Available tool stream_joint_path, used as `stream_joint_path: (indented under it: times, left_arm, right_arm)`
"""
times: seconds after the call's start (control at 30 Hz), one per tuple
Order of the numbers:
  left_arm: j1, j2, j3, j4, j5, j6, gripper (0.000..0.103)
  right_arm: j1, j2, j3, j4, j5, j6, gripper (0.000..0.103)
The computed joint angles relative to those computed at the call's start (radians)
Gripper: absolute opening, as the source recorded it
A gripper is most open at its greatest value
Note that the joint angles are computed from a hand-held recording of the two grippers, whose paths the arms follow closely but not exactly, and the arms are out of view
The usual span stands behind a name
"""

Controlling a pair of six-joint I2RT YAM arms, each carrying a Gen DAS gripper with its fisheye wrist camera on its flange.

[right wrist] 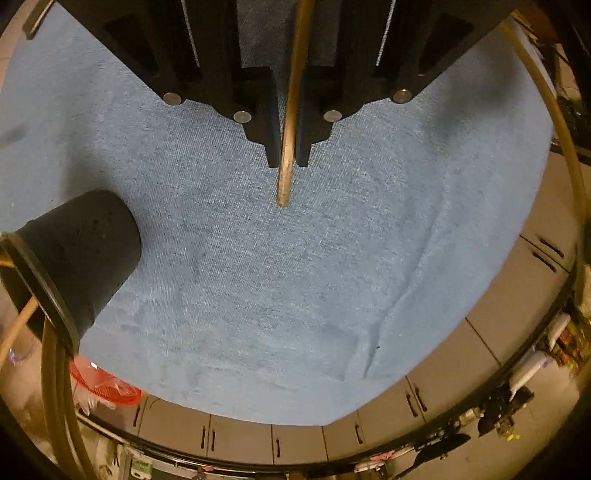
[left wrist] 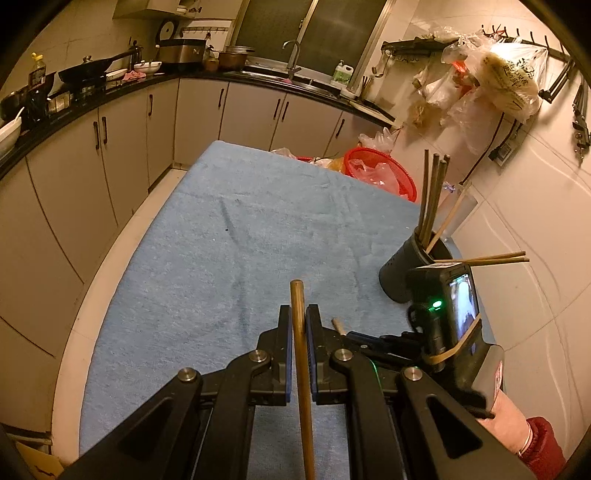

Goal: Organize utensils
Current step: 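Lift the chopstick with the left tool while the right tool carries its chopstick toward the cup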

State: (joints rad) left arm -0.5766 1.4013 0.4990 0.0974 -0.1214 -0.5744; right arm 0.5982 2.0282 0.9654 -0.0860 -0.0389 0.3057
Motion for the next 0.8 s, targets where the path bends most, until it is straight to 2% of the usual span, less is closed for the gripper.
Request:
stream_joint_path:
  times: [0.13,0.27,0.3,0.4,0.53,0.8]
  left_arm:
    - [-0.029,-0.041,-0.002,-0.023,-0.025,-0.005,0.007]
    - [-0.07,-0.086,0.004,-0.058,-0.065,-0.02,0.007]
    - [-0.087,-0.103,0.008,-0.072,-0.085,-0.024,0.007]
    - [-0.13,-0.149,0.022,-0.114,-0.125,-0.034,0.007]
    - [-0.183,-0.189,0.043,-0.166,-0.184,-0.047,0.007]
    - [-0.263,-0.228,0.089,-0.246,-0.26,-0.062,0.007]
  right_arm:
    - [-0.022,-0.176,-0.174,0.14,-0.023,0.022,0.008]
    - [-0.008,-0.468,-0.39,0.264,0.001,0.043,0.008]
    - [0.007,-0.573,-0.447,0.277,0.034,0.042,0.008]
    - [0.039,-0.804,-0.545,0.254,0.093,0.048,0.008]
    - [0.075,-1.059,-0.605,0.135,0.149,0.079,0.008]
    - [0.113,-1.306,-0.618,-0.024,0.201,0.124,0.008]
